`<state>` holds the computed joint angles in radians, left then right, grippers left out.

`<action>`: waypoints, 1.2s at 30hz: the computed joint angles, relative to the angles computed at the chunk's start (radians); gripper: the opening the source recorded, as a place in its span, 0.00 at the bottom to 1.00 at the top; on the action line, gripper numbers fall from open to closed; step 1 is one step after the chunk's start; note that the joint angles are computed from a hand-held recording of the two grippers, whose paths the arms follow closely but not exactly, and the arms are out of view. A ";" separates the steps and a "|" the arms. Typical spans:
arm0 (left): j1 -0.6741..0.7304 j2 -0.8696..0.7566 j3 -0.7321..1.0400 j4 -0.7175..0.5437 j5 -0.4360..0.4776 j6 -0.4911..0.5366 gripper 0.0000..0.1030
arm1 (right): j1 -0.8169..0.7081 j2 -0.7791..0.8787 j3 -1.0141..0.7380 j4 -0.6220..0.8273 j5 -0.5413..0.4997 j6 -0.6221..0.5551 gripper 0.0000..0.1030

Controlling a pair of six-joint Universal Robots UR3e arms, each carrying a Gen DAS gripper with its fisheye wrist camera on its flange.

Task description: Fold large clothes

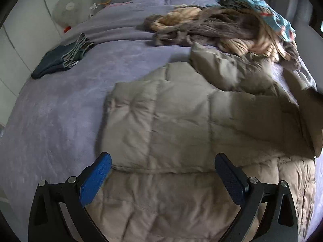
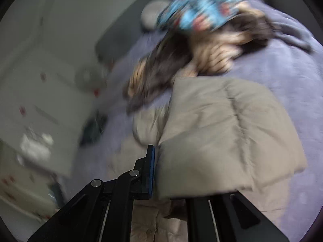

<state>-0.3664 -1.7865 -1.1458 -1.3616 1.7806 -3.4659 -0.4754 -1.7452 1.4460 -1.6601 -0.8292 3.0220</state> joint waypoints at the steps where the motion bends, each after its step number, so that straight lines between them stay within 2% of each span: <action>1: 0.010 0.010 -0.016 0.007 -0.002 0.004 1.00 | 0.086 0.041 0.023 -0.083 -0.052 0.068 0.10; 4: 0.050 0.035 -0.073 0.035 -0.020 0.028 1.00 | 0.230 0.128 0.081 -0.199 -0.161 0.182 0.11; 10: 0.078 0.033 -0.168 0.105 -0.061 0.046 1.00 | 0.245 0.131 0.239 -0.260 -0.211 0.225 0.11; 11: 0.075 0.022 -0.166 0.109 -0.070 0.041 1.00 | 0.250 0.138 0.225 -0.250 -0.220 0.229 0.17; 13: 0.069 -0.001 -0.162 0.124 -0.090 0.037 1.00 | 0.256 0.140 0.172 -0.189 -0.226 0.220 0.43; 14: 0.066 -0.014 -0.153 0.131 -0.099 0.035 1.00 | 0.253 0.122 0.167 -0.173 -0.213 0.212 0.68; 15: 0.064 -0.022 -0.147 0.136 -0.106 0.032 1.00 | 0.238 0.087 0.166 -0.152 -0.192 0.199 0.78; 19: 0.070 -0.061 -0.099 0.155 -0.139 0.034 1.00 | 0.115 -0.040 0.187 -0.040 -0.132 0.150 0.78; 23: 0.091 -0.080 -0.074 0.163 -0.162 0.055 1.00 | -0.120 -0.172 0.312 0.014 -0.004 0.242 0.78; 24: 0.101 -0.076 -0.075 0.163 -0.171 0.063 1.00 | -0.162 -0.190 0.341 0.000 0.016 0.272 0.76; 25: 0.112 -0.068 -0.082 0.165 -0.177 0.071 1.00 | -0.188 -0.197 0.368 -0.038 0.027 0.309 0.68; 26: 0.125 -0.055 -0.094 0.171 -0.186 0.078 1.00 | -0.185 -0.183 0.375 -0.086 0.026 0.343 0.37; 27: 0.138 -0.041 -0.109 0.177 -0.199 0.088 1.00 | -0.161 -0.154 0.362 -0.116 0.027 0.353 0.11; 29: 0.181 -0.002 -0.155 0.202 -0.259 0.114 1.00 | -0.100 -0.102 0.345 -0.207 0.047 0.367 0.11; 32: 0.233 0.054 -0.216 0.234 -0.343 0.142 1.00 | 0.068 0.021 0.221 -0.284 0.039 0.340 0.10; 35: 0.279 0.097 -0.256 0.247 -0.424 0.158 1.00 | 0.256 0.149 0.090 -0.285 -0.039 0.300 0.11; 36: 0.295 0.106 -0.264 0.245 -0.459 0.158 1.00 | 0.302 0.175 0.060 -0.266 -0.067 0.286 0.15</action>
<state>-0.0714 -1.6801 -1.4099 -1.1166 1.3221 -3.3079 -0.1735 -1.5698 1.5056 -1.9258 -0.8963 3.3077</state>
